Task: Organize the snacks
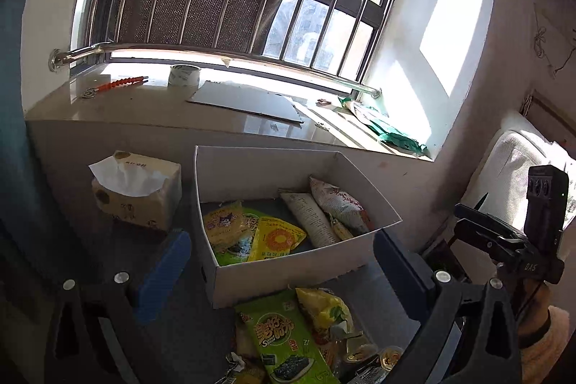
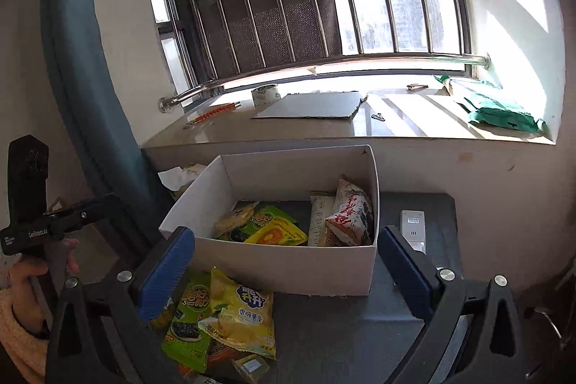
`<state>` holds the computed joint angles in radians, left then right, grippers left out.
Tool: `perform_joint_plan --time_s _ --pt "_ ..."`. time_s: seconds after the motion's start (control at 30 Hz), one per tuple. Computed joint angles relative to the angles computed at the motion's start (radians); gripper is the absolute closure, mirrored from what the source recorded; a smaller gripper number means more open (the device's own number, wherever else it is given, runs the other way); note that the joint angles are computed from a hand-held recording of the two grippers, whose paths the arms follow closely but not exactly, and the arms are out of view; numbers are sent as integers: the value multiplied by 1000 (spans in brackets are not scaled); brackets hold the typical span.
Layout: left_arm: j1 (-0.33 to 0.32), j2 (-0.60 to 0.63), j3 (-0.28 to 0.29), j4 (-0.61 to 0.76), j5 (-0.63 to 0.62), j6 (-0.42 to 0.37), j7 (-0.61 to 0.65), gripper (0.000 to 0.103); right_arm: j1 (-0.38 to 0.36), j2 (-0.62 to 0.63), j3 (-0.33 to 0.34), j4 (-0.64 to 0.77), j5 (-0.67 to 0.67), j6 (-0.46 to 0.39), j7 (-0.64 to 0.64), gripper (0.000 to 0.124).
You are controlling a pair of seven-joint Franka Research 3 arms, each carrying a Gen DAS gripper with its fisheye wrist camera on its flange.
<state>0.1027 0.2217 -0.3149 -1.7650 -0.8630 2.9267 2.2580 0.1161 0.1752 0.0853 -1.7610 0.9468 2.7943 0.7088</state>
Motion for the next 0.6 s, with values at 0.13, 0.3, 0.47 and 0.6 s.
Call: perform_joint_plan --time_s 0.13,0.3,0.47,0.6 --pt "30 -114 -56 -137 -314 5 277 0 3 -161 9 -214 298 47 -270 21" --pt "-27 -211 -23 -284 -499 -38 416 0 65 -275 -51 -398 455 78 -370 21" --pt "-104 -276 20 -405 -597 -53 461 0 98 -358 -91 -538 549 80 -408 21" --pt "-167 -320 57 -473 -707 -25 536 0 104 -402 -111 -610 567 50 -399 21"
